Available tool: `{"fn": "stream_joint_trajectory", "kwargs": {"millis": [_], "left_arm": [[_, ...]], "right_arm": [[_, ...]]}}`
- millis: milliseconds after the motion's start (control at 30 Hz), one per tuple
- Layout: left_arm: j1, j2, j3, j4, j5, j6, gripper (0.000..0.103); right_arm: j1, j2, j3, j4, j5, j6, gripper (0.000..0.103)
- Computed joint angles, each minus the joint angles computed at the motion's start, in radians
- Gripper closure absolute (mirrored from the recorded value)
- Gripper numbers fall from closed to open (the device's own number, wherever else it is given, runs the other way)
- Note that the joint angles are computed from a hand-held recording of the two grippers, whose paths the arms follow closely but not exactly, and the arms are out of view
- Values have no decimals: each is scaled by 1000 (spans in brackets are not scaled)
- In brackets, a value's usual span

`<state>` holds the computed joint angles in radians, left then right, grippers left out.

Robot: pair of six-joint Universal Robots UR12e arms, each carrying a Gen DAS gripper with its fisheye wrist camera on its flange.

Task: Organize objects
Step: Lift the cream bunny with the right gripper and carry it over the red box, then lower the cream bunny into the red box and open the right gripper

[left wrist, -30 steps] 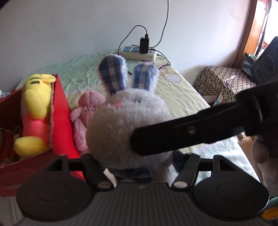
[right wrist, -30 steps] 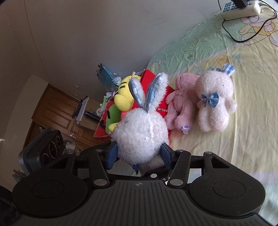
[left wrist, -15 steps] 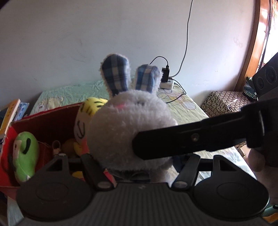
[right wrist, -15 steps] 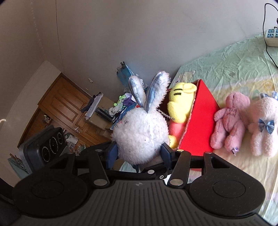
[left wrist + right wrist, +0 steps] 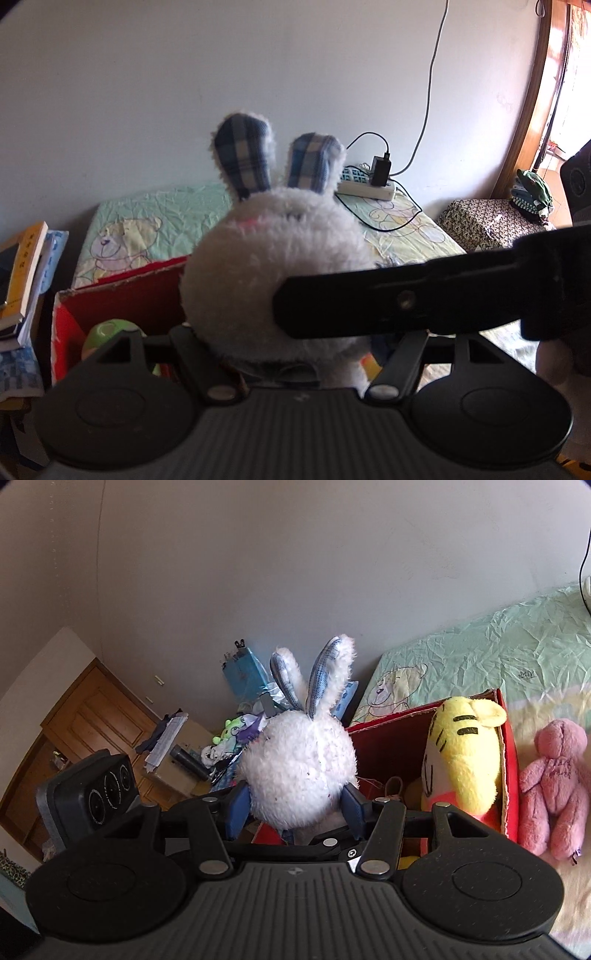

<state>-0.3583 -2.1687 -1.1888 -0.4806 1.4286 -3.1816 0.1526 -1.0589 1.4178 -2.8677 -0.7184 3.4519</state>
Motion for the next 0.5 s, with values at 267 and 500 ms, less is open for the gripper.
{"fn": "stream_joint_trajectory", "kwargs": {"millis": [267, 500], "left_arm": [[35, -57, 53, -88, -86, -11, 28], [45, -77, 76, -149, -121, 11, 21]], "right_arm": [[36, 26, -45, 75, -175, 39, 50], [76, 43, -85, 167, -359, -13, 52]]}}
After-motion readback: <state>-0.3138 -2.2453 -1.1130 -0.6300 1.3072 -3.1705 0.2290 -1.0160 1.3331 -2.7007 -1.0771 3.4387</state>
